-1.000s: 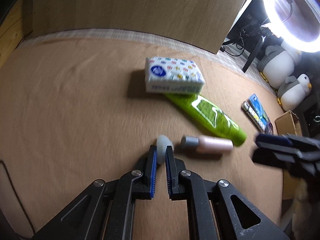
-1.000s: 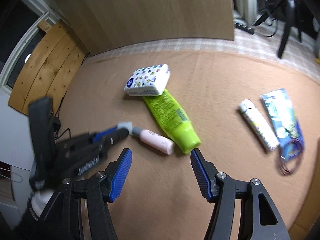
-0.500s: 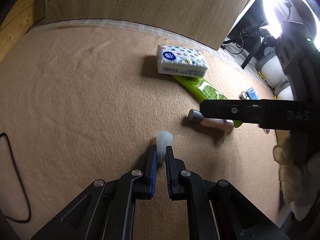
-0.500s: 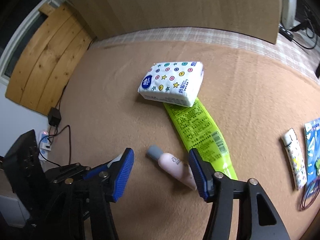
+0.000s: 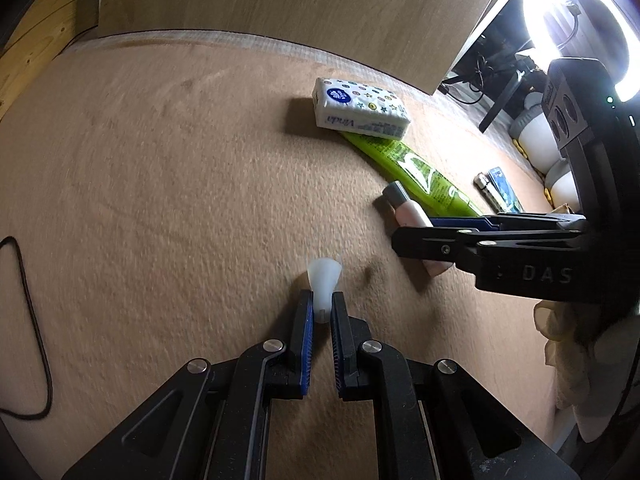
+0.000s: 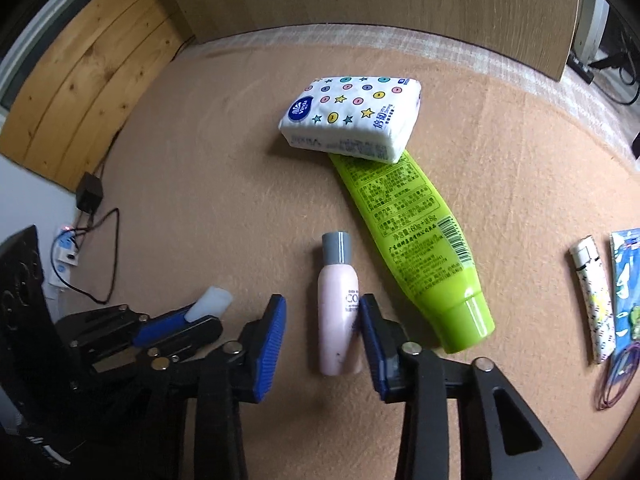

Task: Organize objects
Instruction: 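Grasp the small white cap with the left tool while the right tool grasps the pink bottle, then carry the white cap with the left tool while the right tool carries the pink bottle to the box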

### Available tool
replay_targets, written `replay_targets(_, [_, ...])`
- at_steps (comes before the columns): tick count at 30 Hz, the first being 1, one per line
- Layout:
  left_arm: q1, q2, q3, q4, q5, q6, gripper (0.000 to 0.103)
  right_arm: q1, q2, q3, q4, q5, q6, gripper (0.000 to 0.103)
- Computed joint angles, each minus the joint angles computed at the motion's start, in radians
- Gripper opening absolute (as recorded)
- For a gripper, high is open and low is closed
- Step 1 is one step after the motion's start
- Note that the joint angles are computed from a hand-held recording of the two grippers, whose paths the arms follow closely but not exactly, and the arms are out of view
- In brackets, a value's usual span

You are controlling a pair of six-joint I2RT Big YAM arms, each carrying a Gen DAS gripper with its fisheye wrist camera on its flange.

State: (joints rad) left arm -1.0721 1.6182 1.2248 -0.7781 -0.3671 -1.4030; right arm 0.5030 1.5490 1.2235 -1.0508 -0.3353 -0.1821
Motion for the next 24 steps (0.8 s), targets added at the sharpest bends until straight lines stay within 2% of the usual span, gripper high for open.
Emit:
replay_targets(3, [-0.008,0.001,0.004,-0.006,-0.002,-0.008,0.009,0.007,-0.017,-0.019,0.025,0.044,0.005,0.019])
replay_targets(16, [-0.053,0.018,0.046,-0.041,-0.020,-0.042,0.009,-0.021,-0.148,-0.154,0.040,0.019,0.013,0.019])
replay_targets(24, [-0.079,0.047,0.126,-0.076,-0.037,-0.029,0.009,-0.131,-0.280,-0.252,0.027,-0.049,-0.002,0.019])
